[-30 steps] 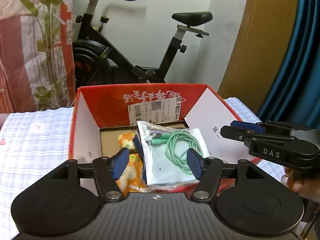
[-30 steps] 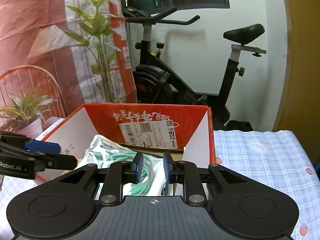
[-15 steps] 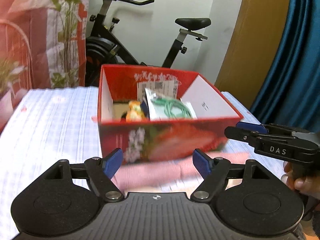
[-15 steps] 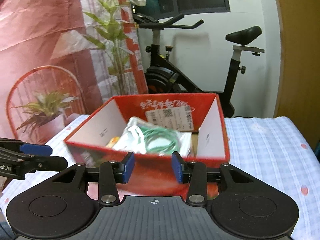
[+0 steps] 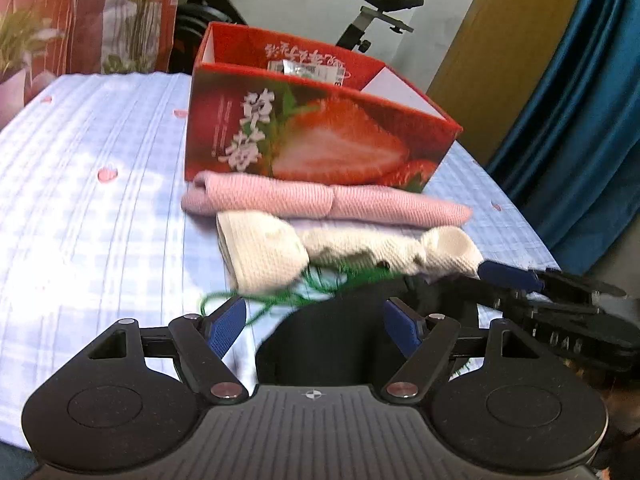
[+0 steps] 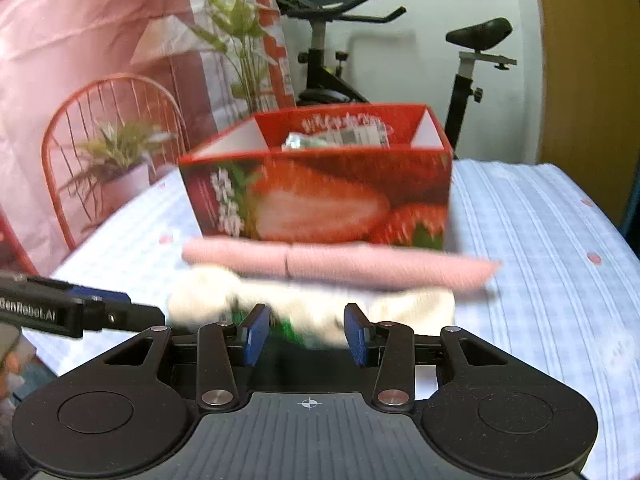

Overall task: Organize soft objects
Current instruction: 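Lower the left gripper onto the black eye mask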

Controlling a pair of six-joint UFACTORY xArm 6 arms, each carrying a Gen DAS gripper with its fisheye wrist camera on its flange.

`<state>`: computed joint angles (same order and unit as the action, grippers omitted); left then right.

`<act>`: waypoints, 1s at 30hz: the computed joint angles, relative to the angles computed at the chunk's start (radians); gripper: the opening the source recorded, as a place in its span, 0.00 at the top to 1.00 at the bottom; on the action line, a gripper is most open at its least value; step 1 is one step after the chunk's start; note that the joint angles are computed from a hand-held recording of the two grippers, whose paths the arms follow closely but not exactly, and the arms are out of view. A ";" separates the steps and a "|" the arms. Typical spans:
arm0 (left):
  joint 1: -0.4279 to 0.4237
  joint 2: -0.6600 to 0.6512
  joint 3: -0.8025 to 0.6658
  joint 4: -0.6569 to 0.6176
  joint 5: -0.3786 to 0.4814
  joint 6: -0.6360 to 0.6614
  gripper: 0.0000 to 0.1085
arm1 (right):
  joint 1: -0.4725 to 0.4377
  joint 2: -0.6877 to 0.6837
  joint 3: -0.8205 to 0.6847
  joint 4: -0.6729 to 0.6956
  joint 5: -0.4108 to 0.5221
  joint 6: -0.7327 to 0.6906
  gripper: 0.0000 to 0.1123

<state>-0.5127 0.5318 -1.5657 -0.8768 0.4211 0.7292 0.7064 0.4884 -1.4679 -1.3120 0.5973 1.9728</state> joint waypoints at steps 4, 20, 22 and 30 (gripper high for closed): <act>-0.004 -0.020 0.047 -0.047 -0.015 0.024 0.28 | 0.013 0.009 0.015 0.001 -0.040 0.017 0.55; -0.014 0.075 -0.003 0.143 -0.077 -0.181 0.55 | -0.022 0.190 -0.178 0.238 -0.103 -0.241 0.55; -0.017 0.096 -0.019 0.168 -0.107 -0.202 0.55 | -0.029 0.214 -0.210 0.249 -0.098 -0.262 0.55; -0.033 0.099 0.003 -0.012 -0.193 -0.008 0.53 | -0.037 0.270 -0.279 0.175 -0.083 -0.221 0.54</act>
<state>-0.5456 0.6308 -1.5628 -0.8883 0.2279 0.7211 0.6695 0.7584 -1.7464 -1.1373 0.5146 1.7516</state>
